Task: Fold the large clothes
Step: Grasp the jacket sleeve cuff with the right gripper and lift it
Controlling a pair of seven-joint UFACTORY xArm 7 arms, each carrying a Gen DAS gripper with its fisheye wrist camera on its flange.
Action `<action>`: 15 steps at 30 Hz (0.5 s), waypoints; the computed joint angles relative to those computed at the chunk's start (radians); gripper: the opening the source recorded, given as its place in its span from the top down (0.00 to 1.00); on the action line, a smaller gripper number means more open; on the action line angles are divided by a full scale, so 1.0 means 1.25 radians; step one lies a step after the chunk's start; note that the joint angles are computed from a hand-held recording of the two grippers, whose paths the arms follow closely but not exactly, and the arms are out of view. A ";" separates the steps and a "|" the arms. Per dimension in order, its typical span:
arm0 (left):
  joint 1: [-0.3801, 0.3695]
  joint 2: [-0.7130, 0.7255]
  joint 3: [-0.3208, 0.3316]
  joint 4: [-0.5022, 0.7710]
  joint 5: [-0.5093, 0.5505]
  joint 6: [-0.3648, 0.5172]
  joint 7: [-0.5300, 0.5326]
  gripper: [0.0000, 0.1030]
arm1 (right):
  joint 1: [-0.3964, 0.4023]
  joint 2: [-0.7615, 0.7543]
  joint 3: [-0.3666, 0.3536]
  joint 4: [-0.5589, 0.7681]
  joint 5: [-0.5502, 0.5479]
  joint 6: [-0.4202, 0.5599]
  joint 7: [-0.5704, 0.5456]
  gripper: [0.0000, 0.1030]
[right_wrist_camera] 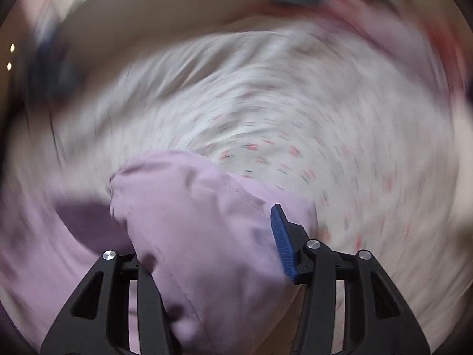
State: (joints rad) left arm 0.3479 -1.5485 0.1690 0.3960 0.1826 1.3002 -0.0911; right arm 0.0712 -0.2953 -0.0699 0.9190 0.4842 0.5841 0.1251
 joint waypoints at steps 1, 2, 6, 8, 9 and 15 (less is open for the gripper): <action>0.000 0.001 0.001 0.000 -0.001 0.001 0.000 0.06 | 0.025 -0.020 -0.050 -0.032 0.084 -0.007 -0.045 0.54; 0.000 0.000 0.001 0.000 -0.002 0.002 0.000 0.06 | 0.076 -0.057 -0.134 -0.082 0.167 -0.014 -0.116 0.49; -0.001 -0.005 -0.004 -0.006 -0.004 0.009 0.001 0.06 | 0.081 -0.067 -0.244 -0.123 0.438 0.122 -0.348 0.36; -0.001 -0.004 -0.005 -0.007 -0.003 0.010 0.001 0.06 | 0.058 -0.051 -0.234 -0.116 0.482 0.143 -0.391 0.32; -0.001 -0.005 -0.005 -0.008 -0.003 0.011 0.001 0.06 | 0.050 -0.043 -0.229 -0.111 0.492 0.144 -0.400 0.32; -0.007 -0.012 0.002 -0.015 -0.010 0.005 0.001 0.06 | 0.006 0.073 -0.194 0.015 0.532 0.158 -0.433 0.88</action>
State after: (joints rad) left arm 0.3387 -1.5635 0.1709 0.3774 0.1700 1.3063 -0.0895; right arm 0.0786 -0.2042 -0.3123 0.9380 1.1487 0.7819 -0.4165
